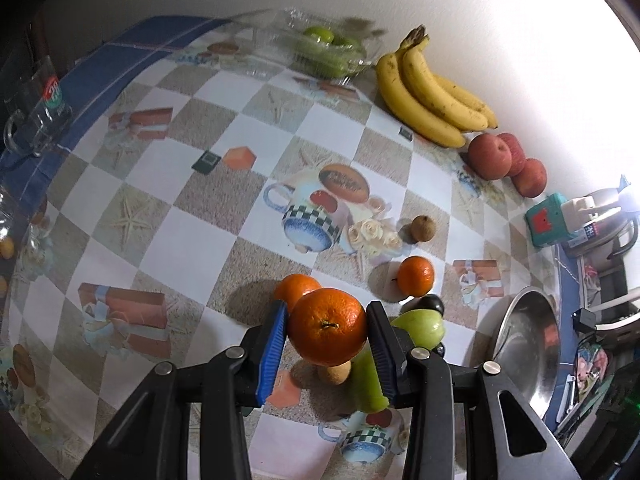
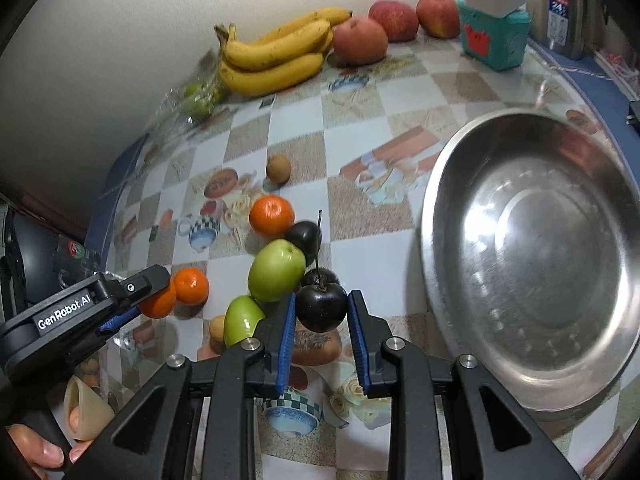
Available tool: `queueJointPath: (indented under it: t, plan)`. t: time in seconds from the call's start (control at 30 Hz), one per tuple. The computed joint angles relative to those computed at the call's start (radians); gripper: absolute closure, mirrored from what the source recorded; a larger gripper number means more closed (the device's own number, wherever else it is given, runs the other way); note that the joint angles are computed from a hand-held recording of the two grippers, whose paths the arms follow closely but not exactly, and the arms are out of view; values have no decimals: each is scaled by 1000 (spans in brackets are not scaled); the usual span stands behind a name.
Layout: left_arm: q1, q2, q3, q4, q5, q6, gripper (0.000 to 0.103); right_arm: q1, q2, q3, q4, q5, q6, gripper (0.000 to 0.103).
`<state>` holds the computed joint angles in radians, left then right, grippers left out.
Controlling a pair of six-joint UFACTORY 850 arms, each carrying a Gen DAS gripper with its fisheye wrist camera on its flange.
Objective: Organize fruits
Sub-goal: 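Lift the tangerine with the left tool while the right tool carries the plum over the steel bowl, then open the left tool over the bowl while the right tool releases the plum inside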
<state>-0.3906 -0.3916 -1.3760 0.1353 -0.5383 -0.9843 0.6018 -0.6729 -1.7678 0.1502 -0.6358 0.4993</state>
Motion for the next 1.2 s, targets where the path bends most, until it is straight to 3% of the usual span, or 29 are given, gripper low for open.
queueJointPath:
  t: [0.27, 0.9, 1.2]
  plan:
    - [-30, -13, -29, 30, 14, -2, 60, -26, 45, 49, -82, 6, 105, 76]
    - [-193, -200, -281, -163, 27, 435, 60, -144, 194, 244, -301, 24, 455, 76]
    - [-242, -300, -394, -151, 15, 502, 60, -180, 238, 303, -377, 37, 549, 76]
